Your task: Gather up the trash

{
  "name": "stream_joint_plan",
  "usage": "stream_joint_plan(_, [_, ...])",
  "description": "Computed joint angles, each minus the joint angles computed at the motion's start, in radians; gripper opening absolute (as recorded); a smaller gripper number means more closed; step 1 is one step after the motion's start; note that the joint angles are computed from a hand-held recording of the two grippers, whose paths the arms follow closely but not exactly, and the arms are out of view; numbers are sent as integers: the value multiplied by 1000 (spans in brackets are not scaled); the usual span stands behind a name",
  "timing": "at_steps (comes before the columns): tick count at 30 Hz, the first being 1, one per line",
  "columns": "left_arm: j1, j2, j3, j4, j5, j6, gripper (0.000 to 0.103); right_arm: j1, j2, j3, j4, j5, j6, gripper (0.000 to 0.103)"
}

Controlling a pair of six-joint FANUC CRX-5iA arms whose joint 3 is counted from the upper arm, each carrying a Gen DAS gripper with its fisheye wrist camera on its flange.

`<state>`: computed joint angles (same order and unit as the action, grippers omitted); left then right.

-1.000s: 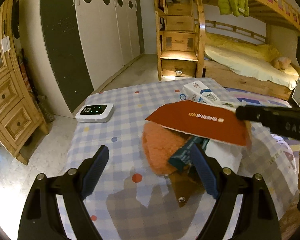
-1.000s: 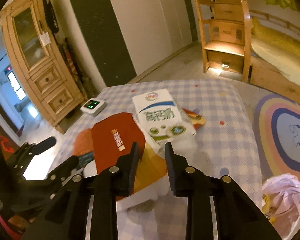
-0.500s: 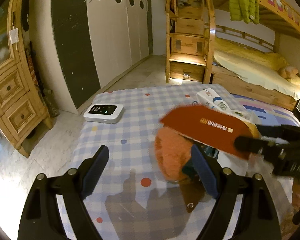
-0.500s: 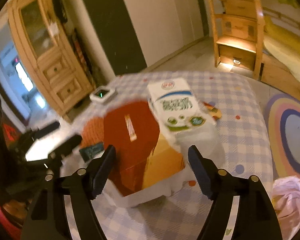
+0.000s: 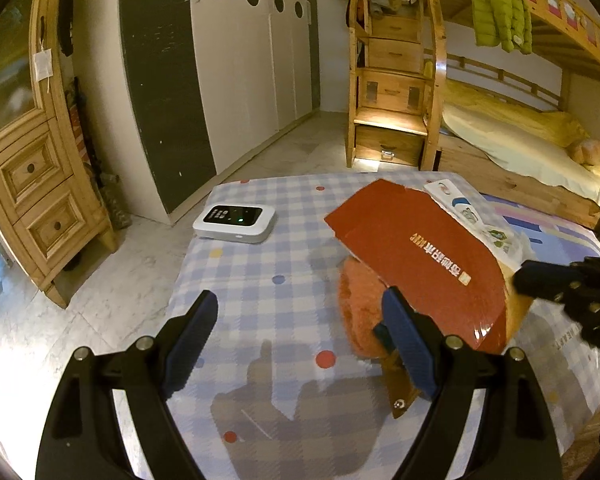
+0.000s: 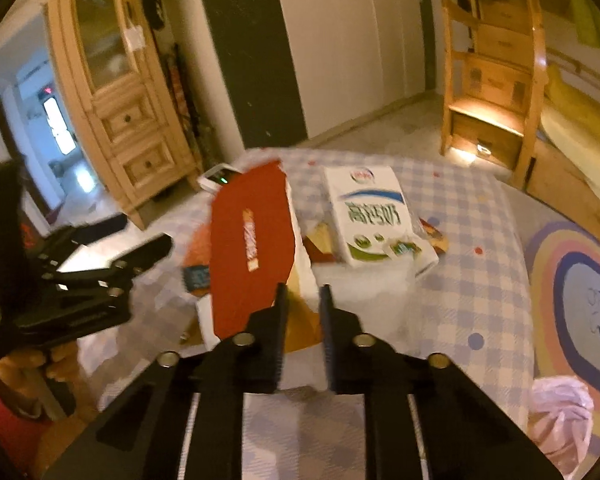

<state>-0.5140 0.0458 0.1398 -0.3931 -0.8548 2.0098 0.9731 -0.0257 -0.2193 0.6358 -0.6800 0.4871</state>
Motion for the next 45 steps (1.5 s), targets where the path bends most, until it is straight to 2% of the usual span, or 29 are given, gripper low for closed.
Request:
stream_joint_plan(4, [9, -9, -10, 2, 4, 6, 82, -10, -60, -115, 262, 95, -222, 4])
stream_joint_plan(8, [13, -13, -16, 7, 13, 2, 82, -4, -52, -143, 477, 26, -366, 3])
stream_joint_plan(12, [5, -13, -18, 11, 19, -11, 82, -4, -27, -101, 373, 12, -279, 3])
stream_joint_plan(15, [-6, -7, -13, 4, 17, -20, 82, -12, -24, -80, 277, 24, -229, 9])
stream_joint_plan(17, [-8, 0, -9, 14, 14, -32, 82, -24, -26, -72, 210, 54, -213, 17])
stream_joint_plan(19, [-10, 8, -3, 21, 8, -41, 82, -30, -25, -58, 140, 73, -172, 36])
stream_joint_plan(23, [-14, 17, 6, 26, -1, -48, 82, -22, 8, -14, 96, 47, -136, 41])
stream_joint_plan(25, [-14, 17, 6, 28, -1, -49, 82, -23, 35, 26, 45, 16, -104, 51])
stream_joint_plan(26, [-16, 18, 7, 24, -2, -45, 82, -23, 42, 32, 44, 2, -103, 52])
stream_joint_plan(28, [-14, 18, 7, 26, 1, -43, 82, -22, 69, 64, 41, -33, -85, 67])
stream_joint_plan(34, [-3, 19, 6, 34, 2, -42, 82, -23, 160, 175, -36, -112, 49, 77])
stream_joint_plan(36, [3, 18, 5, 36, 1, -44, 82, -16, 165, 169, -7, -126, 49, 77])
stream_joint_plan(39, [10, 13, 1, 34, 0, -41, 82, -5, 170, 168, 18, -135, 50, 68])
stream_joint_plan(40, [12, 11, -1, 34, 1, -39, 82, 0, 167, 160, 35, -138, 42, 68])
stream_joint_plan(41, [13, 10, -2, 33, 0, -37, 82, 6, 161, 149, 54, -133, 32, 62])
stream_joint_plan(42, [14, 8, -3, 31, 0, -34, 82, 11, 151, 131, 91, -131, 0, 42])
stream_joint_plan(44, [19, 2, -10, 32, 6, -35, 82, 10, 122, 93, 136, -92, -61, 27])
stream_joint_plan(45, [20, -2, -13, 32, 11, -33, 82, 7, 109, 73, 162, -71, -90, 26])
